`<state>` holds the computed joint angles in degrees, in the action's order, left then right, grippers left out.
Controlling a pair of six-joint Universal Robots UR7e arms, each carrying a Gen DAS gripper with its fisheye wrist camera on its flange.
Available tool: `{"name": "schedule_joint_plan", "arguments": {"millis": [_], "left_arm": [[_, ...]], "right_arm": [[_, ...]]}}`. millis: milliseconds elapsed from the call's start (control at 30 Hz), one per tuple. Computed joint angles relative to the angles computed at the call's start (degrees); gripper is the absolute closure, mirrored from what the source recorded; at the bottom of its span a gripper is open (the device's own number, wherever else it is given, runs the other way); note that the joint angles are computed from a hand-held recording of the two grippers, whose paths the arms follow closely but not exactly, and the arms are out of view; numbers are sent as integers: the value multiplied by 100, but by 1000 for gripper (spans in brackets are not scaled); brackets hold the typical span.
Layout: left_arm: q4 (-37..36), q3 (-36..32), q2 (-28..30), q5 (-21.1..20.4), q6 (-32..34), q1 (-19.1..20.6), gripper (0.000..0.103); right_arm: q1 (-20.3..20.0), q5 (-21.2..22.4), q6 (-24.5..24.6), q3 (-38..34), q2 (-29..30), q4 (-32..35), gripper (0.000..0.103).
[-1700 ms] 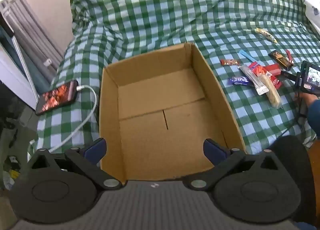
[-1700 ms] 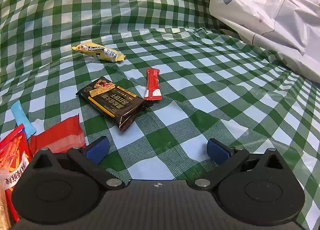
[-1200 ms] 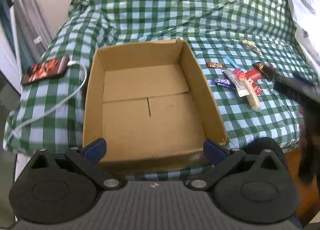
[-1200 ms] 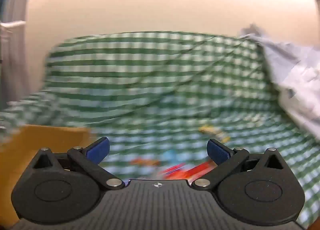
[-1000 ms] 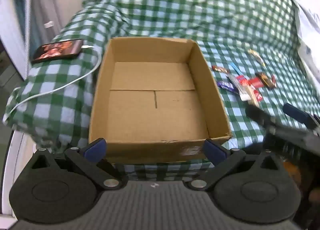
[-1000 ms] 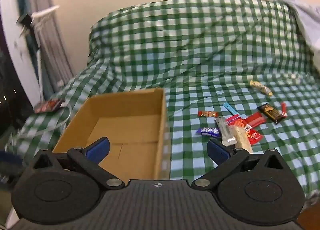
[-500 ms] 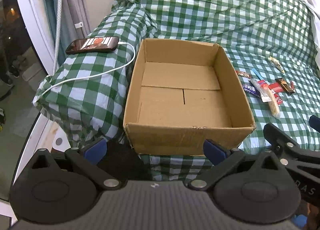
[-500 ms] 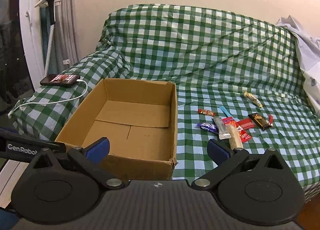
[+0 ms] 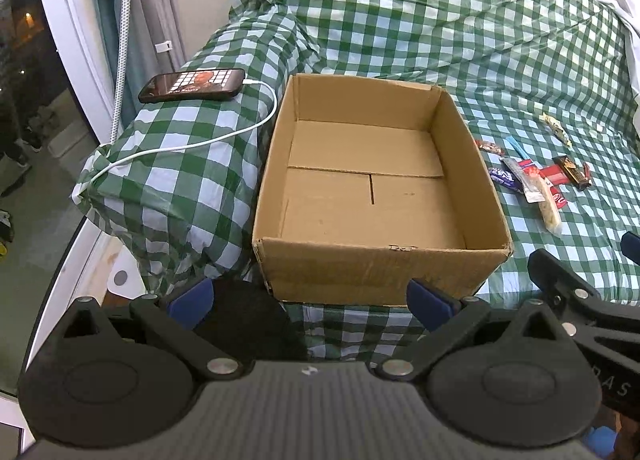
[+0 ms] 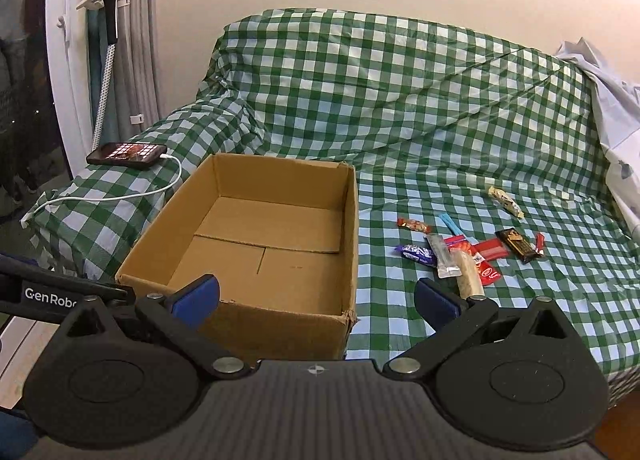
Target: Organize snacks
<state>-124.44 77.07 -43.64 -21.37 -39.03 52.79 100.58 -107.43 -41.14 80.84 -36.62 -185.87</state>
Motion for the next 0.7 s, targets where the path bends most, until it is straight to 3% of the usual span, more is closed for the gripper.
{"name": "schedule_joint_plan", "arguments": {"millis": [700], "left_arm": [[543, -189, 52, 6, -280, 9, 0]], "right_arm": [[-20, -18, 86, -5, -18, 103, 0]]}}
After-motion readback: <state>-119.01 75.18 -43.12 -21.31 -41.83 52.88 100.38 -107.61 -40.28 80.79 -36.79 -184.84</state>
